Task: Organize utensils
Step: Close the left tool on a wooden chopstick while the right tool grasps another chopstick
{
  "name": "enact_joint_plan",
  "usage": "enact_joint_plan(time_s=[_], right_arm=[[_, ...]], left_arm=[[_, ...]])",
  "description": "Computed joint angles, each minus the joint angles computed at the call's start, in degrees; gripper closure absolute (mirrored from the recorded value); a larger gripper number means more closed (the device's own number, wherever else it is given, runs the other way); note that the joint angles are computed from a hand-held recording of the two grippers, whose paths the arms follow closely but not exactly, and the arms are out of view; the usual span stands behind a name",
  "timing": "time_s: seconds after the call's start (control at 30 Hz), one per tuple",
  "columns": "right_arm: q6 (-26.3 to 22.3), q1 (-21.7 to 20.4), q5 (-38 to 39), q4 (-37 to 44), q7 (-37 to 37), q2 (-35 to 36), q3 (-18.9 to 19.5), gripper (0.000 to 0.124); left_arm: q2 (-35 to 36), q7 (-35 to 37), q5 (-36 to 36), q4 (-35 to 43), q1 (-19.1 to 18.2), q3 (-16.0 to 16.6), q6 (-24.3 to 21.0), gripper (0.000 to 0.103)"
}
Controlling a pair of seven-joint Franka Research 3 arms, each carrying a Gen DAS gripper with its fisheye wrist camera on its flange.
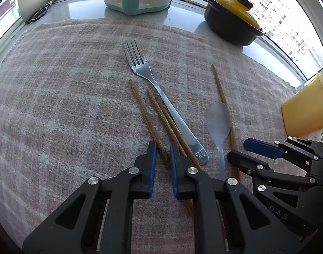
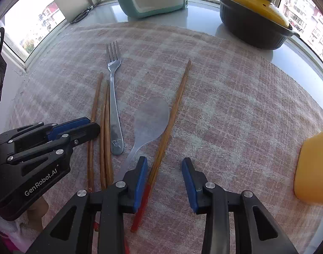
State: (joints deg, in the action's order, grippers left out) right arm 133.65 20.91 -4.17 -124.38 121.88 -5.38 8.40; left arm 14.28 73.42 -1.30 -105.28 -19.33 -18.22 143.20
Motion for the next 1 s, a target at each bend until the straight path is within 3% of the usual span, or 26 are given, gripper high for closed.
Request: enact_joint_plan(time_s=[0.2, 0.53, 0.67, 0.77, 1.0], right_arm=[[-4.4, 0.3, -2.6, 1.8, -1.7, 0.6, 0.0, 0.103], [-5.3, -0.8, -0.8, 3.3, -4.4, 1.6, -0.8, 0.101], [-6.6, -0.5, -2.2, 5.8, -4.4, 3.7, -1.0, 0.101], [-6.9, -0.1, -2.8, 6.2, -5.3, 4.1, -1.1, 0.116], [-4.2, -0.3, -1.8, 3.4, -4.9, 2.1, -1.4, 0.12]], left_arm=[[-1.3, 1.9, 1.5, -1.3, 0.1, 0.2, -0.4, 0.093], [-0.4, 0.2, 0.3, 0.7, 0.2, 0.7, -3.2, 0.093], [0.0, 1.0, -1.5, 0.6, 1.1, 0.3, -2.1, 0.095], [-0.9, 2.8, -4.9, -0.9, 2.4, -0.2, -1.0, 0.097], [-4.3, 2.0, -8.2, -5.1, 3.1, 0.2, 1.8, 0.099]])
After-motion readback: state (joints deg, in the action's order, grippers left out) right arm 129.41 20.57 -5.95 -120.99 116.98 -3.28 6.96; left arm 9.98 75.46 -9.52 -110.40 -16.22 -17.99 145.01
